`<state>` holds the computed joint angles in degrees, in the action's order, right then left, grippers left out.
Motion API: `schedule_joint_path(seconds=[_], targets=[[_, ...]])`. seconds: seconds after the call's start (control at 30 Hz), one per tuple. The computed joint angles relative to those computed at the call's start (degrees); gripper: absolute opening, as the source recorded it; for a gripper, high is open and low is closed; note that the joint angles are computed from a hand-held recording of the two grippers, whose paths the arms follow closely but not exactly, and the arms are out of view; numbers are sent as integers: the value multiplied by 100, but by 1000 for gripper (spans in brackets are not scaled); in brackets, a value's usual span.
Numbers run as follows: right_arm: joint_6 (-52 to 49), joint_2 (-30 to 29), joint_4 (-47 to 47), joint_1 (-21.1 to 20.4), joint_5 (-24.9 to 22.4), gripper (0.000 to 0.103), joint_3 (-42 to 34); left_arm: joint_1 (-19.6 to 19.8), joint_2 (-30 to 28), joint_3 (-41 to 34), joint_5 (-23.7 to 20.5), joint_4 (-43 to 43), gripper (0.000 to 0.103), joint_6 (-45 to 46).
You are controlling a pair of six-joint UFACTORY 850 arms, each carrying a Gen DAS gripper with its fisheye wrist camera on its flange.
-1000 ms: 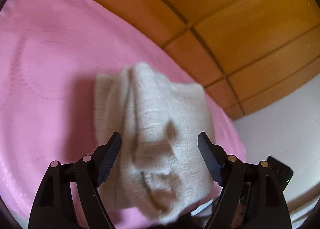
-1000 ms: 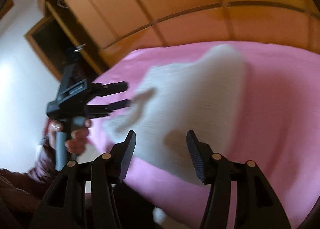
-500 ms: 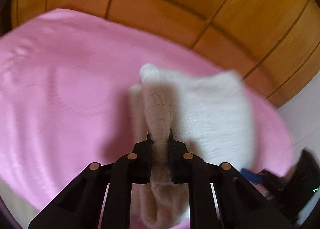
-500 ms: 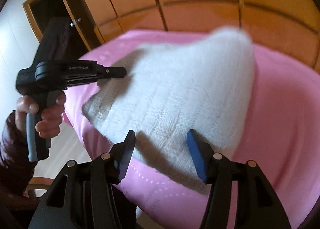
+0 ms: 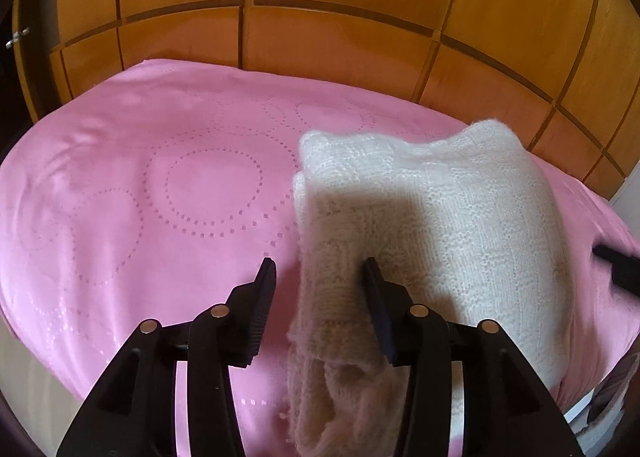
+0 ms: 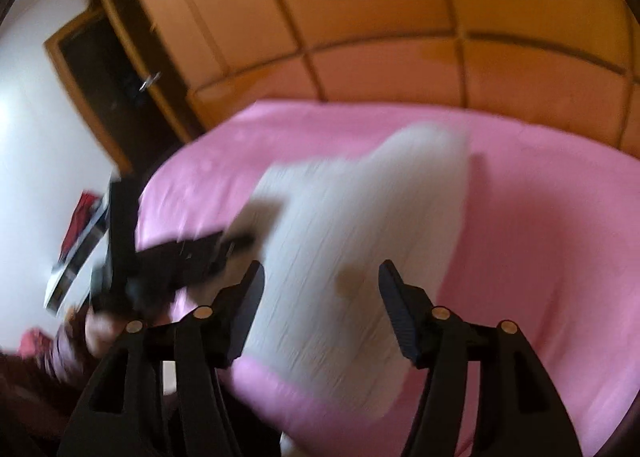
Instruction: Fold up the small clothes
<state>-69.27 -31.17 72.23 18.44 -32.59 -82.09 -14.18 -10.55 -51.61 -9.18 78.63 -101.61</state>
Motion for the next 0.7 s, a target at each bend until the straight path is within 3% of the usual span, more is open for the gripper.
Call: schedule_joint_path(seconds=[0.17, 0.47, 0.7], targets=[[1116, -522, -934, 144, 388, 63, -941, -29, -109, -102, -21, 82, 44, -51], [3016, -1360, -3042, 392, 175, 63, -2213, 40, -108, -41, 114, 694, 50, -672], [3723, -1776, -3721, 486, -1, 63, -2741, 90, -159, -42, 243, 1216, 50, -1184]])
